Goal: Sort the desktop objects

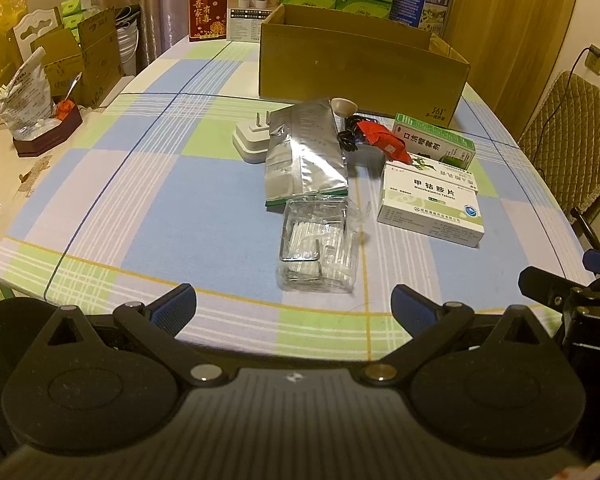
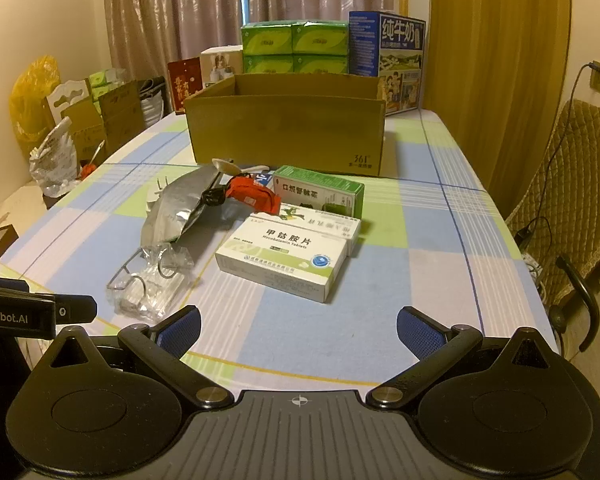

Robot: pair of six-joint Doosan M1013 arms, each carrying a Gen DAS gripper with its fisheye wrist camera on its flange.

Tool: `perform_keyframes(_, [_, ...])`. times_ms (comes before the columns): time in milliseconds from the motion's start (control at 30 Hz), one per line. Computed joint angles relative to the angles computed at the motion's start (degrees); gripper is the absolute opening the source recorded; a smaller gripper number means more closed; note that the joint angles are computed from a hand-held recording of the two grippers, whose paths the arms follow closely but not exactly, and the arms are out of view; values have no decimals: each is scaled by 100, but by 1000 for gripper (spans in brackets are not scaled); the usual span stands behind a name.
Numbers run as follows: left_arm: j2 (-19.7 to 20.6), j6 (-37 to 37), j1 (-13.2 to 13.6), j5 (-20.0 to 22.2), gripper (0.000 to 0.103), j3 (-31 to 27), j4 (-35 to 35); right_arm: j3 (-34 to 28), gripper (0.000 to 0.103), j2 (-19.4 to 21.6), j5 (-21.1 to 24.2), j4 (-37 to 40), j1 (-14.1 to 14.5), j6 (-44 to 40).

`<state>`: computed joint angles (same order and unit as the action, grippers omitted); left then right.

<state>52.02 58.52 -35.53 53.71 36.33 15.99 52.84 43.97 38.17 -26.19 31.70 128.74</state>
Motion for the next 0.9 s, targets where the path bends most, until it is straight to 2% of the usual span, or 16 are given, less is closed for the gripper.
perform_keyframes(900, [65,29,-11,76,102,-137,-75,-146,101,68,161,70,9,-119])
